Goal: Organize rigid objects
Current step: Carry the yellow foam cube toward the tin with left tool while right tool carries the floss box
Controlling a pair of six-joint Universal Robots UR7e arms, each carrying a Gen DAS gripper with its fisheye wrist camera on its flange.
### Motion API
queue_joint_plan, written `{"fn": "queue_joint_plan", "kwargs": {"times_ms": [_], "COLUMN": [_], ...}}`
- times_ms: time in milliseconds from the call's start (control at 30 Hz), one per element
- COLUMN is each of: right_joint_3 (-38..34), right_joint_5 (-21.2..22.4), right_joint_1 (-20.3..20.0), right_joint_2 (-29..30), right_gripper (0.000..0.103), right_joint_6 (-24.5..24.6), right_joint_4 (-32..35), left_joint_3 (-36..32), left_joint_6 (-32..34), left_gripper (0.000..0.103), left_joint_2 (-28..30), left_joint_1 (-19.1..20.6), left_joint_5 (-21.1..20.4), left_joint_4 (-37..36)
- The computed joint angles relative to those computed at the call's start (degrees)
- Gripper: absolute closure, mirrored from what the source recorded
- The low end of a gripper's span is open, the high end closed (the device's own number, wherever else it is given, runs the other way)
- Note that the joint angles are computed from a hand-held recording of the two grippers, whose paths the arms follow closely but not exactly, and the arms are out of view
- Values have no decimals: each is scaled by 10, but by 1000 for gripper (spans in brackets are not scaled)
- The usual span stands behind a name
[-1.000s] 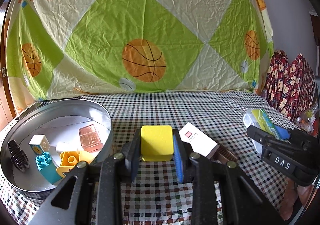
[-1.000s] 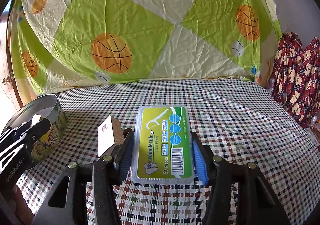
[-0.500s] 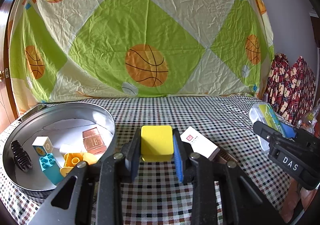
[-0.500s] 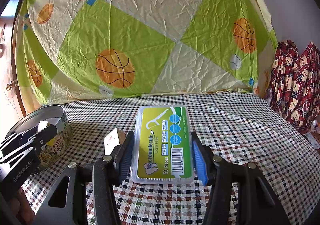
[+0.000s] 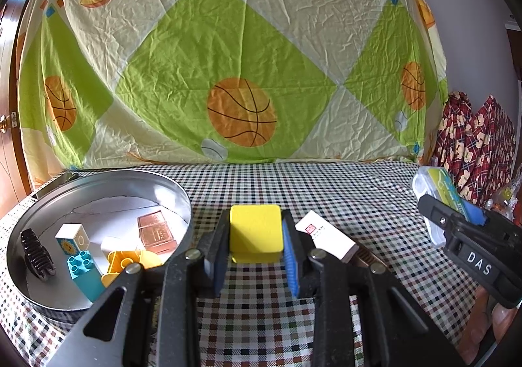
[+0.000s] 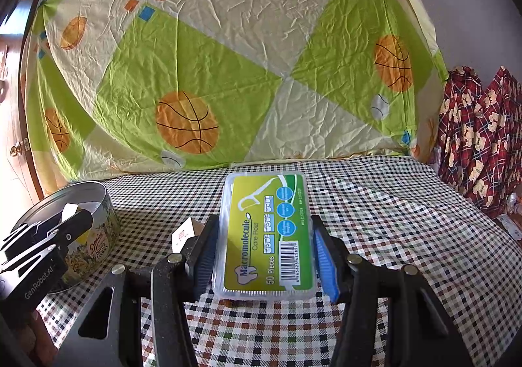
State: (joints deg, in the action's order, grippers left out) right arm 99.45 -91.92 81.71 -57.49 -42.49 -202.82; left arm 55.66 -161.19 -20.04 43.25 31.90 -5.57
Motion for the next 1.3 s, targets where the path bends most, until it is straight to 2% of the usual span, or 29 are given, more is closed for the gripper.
{"fn": "queue_joint_plan", "kwargs": {"times_ms": [400,867,1300], "right_joint_3": [23,29,29], "right_joint_5": [59,83,88], "right_joint_1": [-8,6,27], "right_joint_2": [-8,3,24], "right_gripper": [47,47,47], "right_joint_6": [4,-9,-29], "right_joint_4": [-32,-23,-14], "left_joint_3": [49,91,121], "left_joint_6": [1,-13,-21], "left_gripper": [75,75,75], "left_joint_2": [-30,-61,-88], "left_joint_1": [1,8,19], "left_joint_5": [12,5,-5], "left_joint_4": [-48,-76,-90]}}
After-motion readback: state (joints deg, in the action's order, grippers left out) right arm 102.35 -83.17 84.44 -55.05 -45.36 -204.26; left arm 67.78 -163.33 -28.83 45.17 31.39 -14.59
